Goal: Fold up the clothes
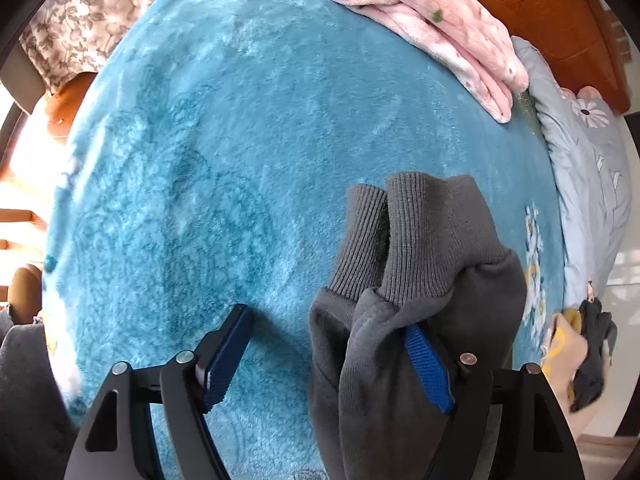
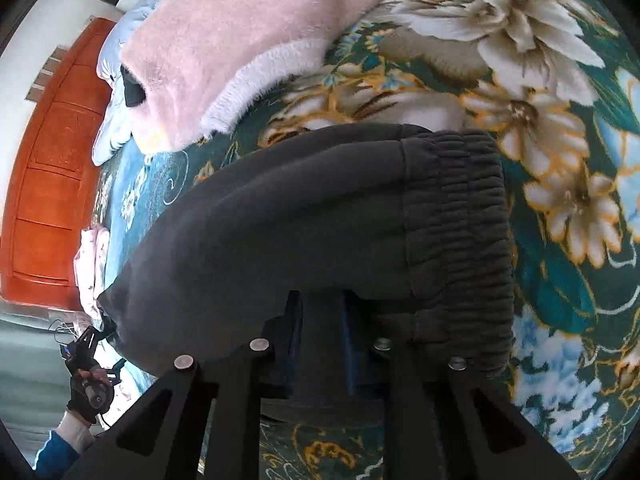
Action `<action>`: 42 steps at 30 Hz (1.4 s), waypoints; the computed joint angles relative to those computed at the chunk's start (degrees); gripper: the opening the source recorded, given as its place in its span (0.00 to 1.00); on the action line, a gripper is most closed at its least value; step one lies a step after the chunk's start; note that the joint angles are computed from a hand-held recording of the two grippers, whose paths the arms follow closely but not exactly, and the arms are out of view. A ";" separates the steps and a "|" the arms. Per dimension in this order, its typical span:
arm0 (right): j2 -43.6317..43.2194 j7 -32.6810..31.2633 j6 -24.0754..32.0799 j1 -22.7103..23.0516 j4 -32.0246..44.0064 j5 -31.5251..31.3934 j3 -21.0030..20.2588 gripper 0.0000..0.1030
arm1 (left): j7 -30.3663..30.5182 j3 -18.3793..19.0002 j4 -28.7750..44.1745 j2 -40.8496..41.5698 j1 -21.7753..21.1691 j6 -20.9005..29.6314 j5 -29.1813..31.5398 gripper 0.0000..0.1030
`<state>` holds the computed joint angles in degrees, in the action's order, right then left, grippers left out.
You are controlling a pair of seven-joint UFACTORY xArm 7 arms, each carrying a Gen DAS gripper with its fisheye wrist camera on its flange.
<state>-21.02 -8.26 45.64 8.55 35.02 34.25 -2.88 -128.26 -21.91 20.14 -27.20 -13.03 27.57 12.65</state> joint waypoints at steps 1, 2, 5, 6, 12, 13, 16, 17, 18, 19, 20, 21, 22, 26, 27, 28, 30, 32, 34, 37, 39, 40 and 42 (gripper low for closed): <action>0.12 0.36 0.02 -0.02 0.26 -0.80 0.48 0.19 | -0.30 -0.40 0.38 0.63 0.78 -0.51 0.87 0.76; 0.25 0.72 0.02 0.03 0.52 -1.55 0.91 0.22 | -0.67 -0.74 1.00 1.73 1.73 -1.20 1.85 0.76; 0.43 1.51 -0.31 0.43 0.85 -2.28 1.44 0.31 | -1.77 -1.44 1.61 2.69 3.08 -2.32 4.39 0.62; 0.34 1.65 -0.49 0.56 0.74 -2.17 1.43 0.32 | -2.11 -1.68 1.62 2.81 3.53 -3.19 5.38 0.57; -0.06 2.14 -0.49 1.04 0.66 -1.91 1.10 0.32 | -5.43 -4.41 1.66 0.81 7.18 -6.96 10.12 0.23; -0.53 2.27 -0.15 1.01 0.61 -1.99 1.05 0.32 | -6.05 -4.92 1.77 0.05 7.72 -6.87 10.58 0.22; -1.49 2.67 0.03 1.08 0.32 -1.97 1.02 0.32 | -3.46 -5.93 5.59 0.18 8.67 -3.74 13.11 0.20; -1.86 3.01 0.00 1.06 0.17 -2.10 1.09 0.32 | -2.14 -6.27 7.49 0.78 9.01 -2.62 14.65 0.20; -2.07 3.34 -0.17 1.09 0.06 -2.21 1.16 0.33 | -0.43 -6.62 9.86 1.50 9.14 -1.09 16.41 0.19; -2.34 3.69 -0.37 1.18 -0.05 -2.23 1.24 0.33 | 1.39 -6.82 12.35 2.52 9.33 0.11 18.53 0.19; -2.57 3.80 -0.52 1.37 -0.11 -2.08 1.20 0.33 | 3.56 -6.83 15.18 4.20 9.93 0.34 21.60 0.19; -2.56 3.65 -0.75 1.75 -0.03 -1.64 1.14 0.33 | 6.28 -6.69 17.84 5.26 9.46 0.97 24.11 0.19; -2.40 3.41 -1.06 2.22 0.11 -1.06 1.10 0.33 | 10.14 -6.53 20.37 5.21 6.73 2.76 25.44 0.19; -1.47 2.12 -2.00 4.09 1.00 1.50 1.18 0.33 | 29.18 -7.61 36.05 18.11 2.08 6.17 33.21 0.19; -1.11 1.69 -2.14 4.58 1.34 2.23 1.25 0.33 | 33.40 -8.06 39.26 21.20 0.29 6.87 33.96 0.19; -0.83 1.35 -2.23 4.97 1.62 2.81 1.38 0.33 | 37.73 -8.51 42.64 24.50 -1.51 7.55 34.43 0.19; -0.32 0.76 -2.38 5.63 2.12 3.81 1.68 0.33 | 45.82 -9.56 49.70 32.36 -5.30 8.42 34.45 0.19; -0.07 0.41 -2.52 6.04 2.34 4.42 2.04 0.33 | 54.99 -10.55 57.44 41.04 -9.34 11.99 33.63 0.19; -0.03 0.49 -2.65 6.11 2.16 4.70 2.23 0.33 | 62.68 -11.30 65.00 49.43 -13.37 16.50 31.33 0.19; 0.01 0.98 -2.67 6.05 1.59 5.18 2.27 0.33 | 72.04 -10.97 74.66 58.07 -20.37 26.08 28.13 0.19; -0.15 0.96 -2.44 6.19 1.17 6.19 1.99 0.33 | 74.99 -10.83 76.28 59.66 -21.70 28.44 26.25 0.19; -0.26 0.70 -2.21 6.35 0.91 7.09 1.74 0.33 | 75.55 -10.56 76.21 59.71 -21.82 28.42 24.81 0.22; -0.17 -0.08 -1.59 6.71 0.81 9.04 1.27 0.33 | 76.60 -9.93 76.15 59.81 -22.09 28.40 22.07 0.23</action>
